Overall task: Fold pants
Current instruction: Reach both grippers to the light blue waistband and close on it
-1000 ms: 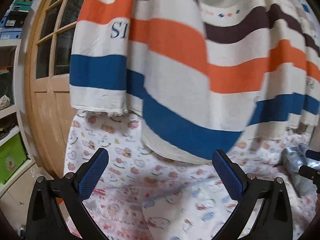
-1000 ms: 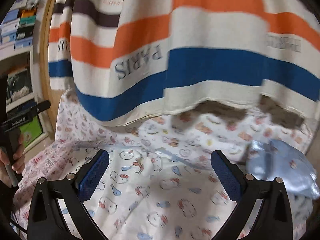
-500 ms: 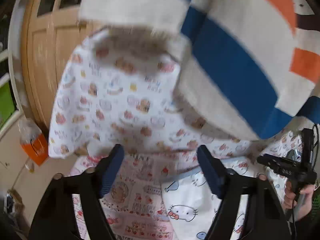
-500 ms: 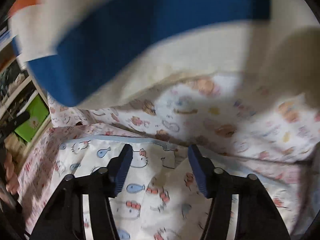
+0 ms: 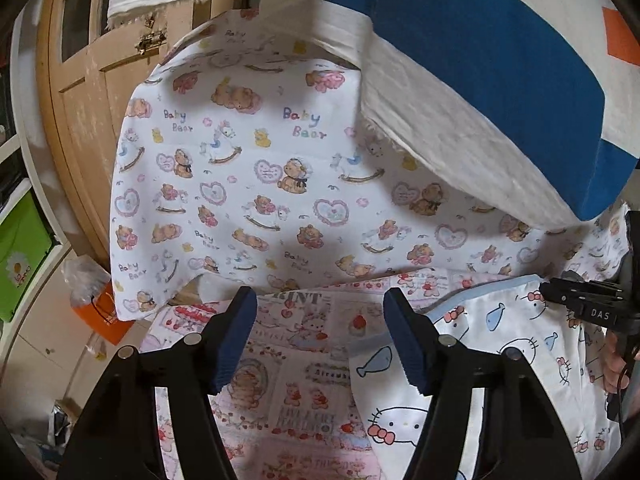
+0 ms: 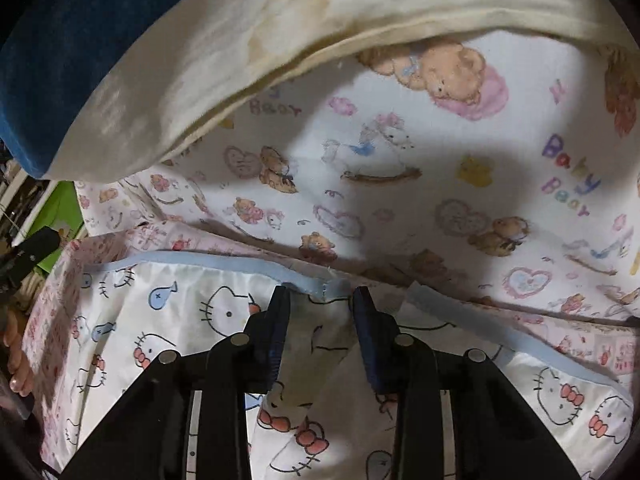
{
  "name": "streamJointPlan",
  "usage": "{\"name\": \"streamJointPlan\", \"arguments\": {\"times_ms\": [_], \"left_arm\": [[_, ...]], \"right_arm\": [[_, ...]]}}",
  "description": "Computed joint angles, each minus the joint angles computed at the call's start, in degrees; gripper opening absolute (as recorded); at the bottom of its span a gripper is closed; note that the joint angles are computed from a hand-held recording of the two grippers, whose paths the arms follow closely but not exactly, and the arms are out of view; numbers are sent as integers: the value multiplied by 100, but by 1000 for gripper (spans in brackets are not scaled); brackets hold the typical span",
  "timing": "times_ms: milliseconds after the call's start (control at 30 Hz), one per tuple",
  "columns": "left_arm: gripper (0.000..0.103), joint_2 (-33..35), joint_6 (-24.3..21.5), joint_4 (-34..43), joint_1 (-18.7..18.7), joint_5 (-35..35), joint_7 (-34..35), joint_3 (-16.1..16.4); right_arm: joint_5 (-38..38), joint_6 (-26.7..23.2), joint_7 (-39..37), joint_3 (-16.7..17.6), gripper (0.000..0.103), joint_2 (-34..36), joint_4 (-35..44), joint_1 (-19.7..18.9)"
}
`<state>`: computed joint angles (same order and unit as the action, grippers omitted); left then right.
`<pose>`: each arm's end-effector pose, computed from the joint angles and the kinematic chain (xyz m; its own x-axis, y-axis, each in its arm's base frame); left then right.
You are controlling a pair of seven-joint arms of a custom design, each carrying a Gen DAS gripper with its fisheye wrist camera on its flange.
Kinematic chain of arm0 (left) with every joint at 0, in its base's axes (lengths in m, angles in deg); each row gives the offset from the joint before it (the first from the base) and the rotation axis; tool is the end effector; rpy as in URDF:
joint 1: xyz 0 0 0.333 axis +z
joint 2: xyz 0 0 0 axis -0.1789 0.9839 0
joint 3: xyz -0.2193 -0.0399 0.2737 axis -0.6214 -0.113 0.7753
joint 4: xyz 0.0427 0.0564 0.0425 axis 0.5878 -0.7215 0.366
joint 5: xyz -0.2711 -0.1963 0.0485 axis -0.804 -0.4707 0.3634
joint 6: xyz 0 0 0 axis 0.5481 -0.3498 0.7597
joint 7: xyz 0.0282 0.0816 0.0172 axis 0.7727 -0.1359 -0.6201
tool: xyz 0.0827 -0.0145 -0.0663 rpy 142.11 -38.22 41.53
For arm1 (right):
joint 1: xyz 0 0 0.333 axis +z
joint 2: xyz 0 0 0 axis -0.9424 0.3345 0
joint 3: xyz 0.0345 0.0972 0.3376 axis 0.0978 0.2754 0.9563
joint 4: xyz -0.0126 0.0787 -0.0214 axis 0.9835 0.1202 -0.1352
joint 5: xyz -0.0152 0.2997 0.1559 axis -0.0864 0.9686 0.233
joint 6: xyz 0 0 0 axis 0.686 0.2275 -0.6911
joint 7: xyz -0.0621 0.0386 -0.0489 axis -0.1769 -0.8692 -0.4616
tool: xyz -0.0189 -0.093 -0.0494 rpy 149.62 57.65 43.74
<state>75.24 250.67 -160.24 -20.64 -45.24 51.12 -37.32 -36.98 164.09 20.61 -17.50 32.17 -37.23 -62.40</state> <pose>0.5787 -0.0910 0.2759 0.0373 -0.9937 0.1056 -0.6593 -0.1038 -0.7447 0.6760 0.1888 0.2430 0.2525 -0.9588 -0.1304 -0.7845 -0.1240 -0.6076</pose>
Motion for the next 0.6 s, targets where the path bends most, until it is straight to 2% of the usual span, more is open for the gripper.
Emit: {"name": "streamJointPlan", "arguments": {"times_ms": [67, 100, 133, 167, 233, 267, 333, 400, 500, 600], "left_arm": [[64, 2, 14, -16, 239, 247, -129, -193], [64, 10, 19, -21, 360, 376, -218, -289], [64, 15, 6, -20, 464, 496, -306, -370], [64, 26, -17, -16, 607, 664, -411, -477], [65, 53, -46, -8, 808, 960, -583, -627], [65, 66, -74, 1, 901, 1117, -657, -695], [65, 86, -125, 11, 1042, 1407, -775, -806], [66, 118, -207, 41, 1189, 1677, -915, -938], [66, 205, -471, 146, 1513, 2199, -1125, -1233], [64, 357, -781, 305, 1917, 2712, -1322, -1618]], "right_arm": [[-40, -21, -63, 29, 32, 13, 16, -31], [-37, 37, -46, -159, 28, 13, 17, 128], [-18, 79, 11, -535, 12, -14, 2, 439], [-12, 132, 39, -710, 9, -46, -52, 576], [32, 311, 105, -680, 8, -109, -171, 523], [99, 368, 190, -792, 7, -139, -207, 604], [286, 504, 400, -1267, 7, -221, -323, 957], [400, 591, 526, -1527, 7, -306, -449, 1128], [297, 570, 503, -1315, 7, -389, -510, 879], [298, 515, 526, -1458, 7, -344, -444, 998]]}}
